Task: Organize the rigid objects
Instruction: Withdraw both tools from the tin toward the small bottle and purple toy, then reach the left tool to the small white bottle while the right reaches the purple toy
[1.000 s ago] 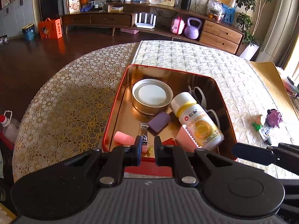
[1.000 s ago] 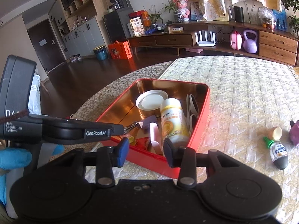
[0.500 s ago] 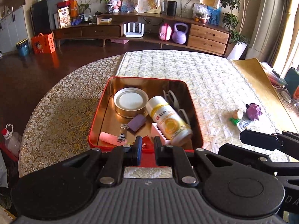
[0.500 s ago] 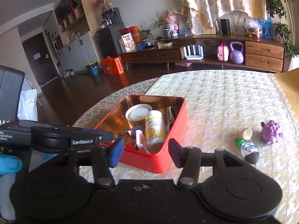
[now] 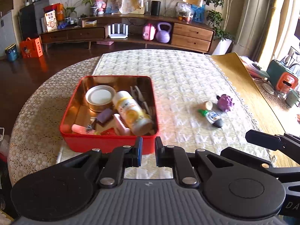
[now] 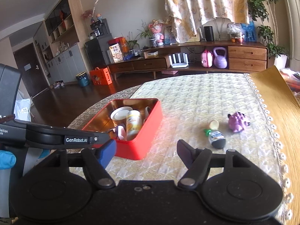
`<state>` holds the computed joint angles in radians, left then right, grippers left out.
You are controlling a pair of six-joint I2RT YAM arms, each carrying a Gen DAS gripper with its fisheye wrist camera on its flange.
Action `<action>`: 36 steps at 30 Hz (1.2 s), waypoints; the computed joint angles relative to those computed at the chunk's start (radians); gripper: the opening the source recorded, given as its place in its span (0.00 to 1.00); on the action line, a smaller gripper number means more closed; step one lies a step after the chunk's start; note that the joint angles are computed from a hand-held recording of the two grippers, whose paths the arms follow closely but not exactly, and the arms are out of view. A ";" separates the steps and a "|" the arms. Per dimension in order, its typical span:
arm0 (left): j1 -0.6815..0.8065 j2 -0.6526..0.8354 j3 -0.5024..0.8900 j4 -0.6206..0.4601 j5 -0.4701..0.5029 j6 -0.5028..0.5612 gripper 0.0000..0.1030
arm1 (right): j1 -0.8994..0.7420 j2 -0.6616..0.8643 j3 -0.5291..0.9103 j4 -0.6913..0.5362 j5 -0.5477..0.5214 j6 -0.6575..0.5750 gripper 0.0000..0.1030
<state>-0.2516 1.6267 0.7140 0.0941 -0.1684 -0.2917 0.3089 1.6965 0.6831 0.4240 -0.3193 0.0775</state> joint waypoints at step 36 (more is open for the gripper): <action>-0.239 0.433 0.398 0.036 -0.060 -0.067 0.81 | -0.384 0.264 0.268 -0.063 -0.113 -0.180 0.96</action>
<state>-0.4905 2.0597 1.1117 0.1303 -0.2286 -0.3587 -0.0753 1.9604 0.9512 0.3608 -0.4326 -0.1026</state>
